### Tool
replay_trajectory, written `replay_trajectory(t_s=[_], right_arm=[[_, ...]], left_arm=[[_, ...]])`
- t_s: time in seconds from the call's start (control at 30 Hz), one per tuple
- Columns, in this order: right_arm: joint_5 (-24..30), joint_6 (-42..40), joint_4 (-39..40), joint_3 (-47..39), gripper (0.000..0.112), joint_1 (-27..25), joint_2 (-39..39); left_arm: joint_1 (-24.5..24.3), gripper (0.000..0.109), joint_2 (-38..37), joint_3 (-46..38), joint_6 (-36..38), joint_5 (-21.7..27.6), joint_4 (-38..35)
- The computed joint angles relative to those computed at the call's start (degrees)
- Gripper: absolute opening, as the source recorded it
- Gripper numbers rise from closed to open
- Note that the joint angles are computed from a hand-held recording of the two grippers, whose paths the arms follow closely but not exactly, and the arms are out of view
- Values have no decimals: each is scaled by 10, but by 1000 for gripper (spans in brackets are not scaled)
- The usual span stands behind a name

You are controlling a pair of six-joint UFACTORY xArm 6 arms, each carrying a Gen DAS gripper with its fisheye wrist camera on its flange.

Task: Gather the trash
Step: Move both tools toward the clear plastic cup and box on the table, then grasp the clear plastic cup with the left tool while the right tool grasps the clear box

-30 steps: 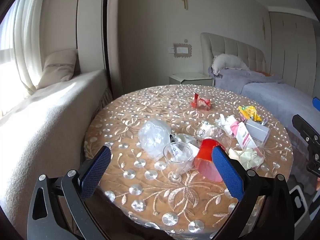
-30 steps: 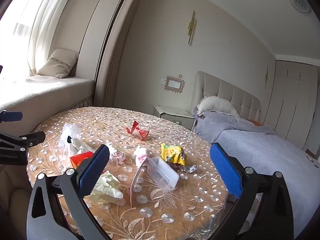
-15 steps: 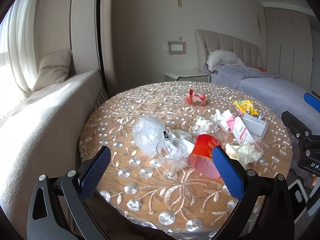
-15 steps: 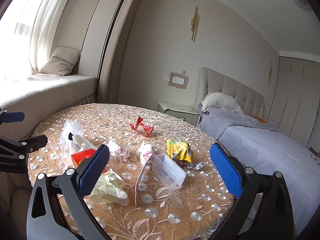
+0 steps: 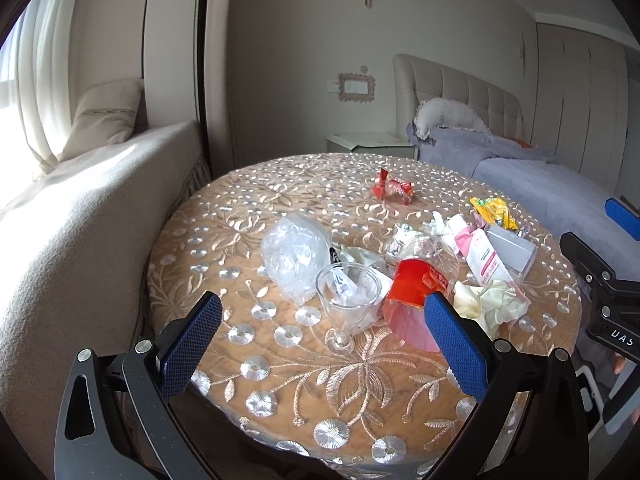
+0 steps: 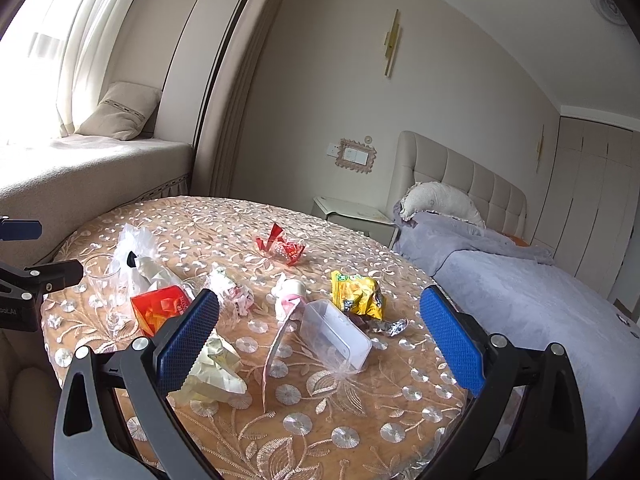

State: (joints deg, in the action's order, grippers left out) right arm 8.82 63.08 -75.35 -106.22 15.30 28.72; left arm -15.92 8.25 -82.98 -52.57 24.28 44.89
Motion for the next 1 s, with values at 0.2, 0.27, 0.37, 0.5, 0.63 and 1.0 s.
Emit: replay_trajectory(t_s=[0.2, 0.27, 0.37, 0.5, 0.63, 1.0], right_arm=[[-1, -46, 52, -17, 100, -1, 22], [-4, -66, 75, -24, 100, -2, 30], [-5, -94, 107, -31, 100, -1, 39], [-6, -130, 145, -36, 100, -1, 50], [-7, -209, 231, -45, 100, 2, 63], [8, -243, 273, -65, 100, 0, 81]], left_arm=[[3, 99, 22, -10, -16, 7, 21], [6, 99, 35, -14, 12, -9, -10], [7, 99, 51, -26, 10, 1, -6], [11, 99, 63, -38, 7, 12, -3], [18, 99, 70, -39, 25, -12, -35], [28, 65, 119, -67, 166, -67, -221]])
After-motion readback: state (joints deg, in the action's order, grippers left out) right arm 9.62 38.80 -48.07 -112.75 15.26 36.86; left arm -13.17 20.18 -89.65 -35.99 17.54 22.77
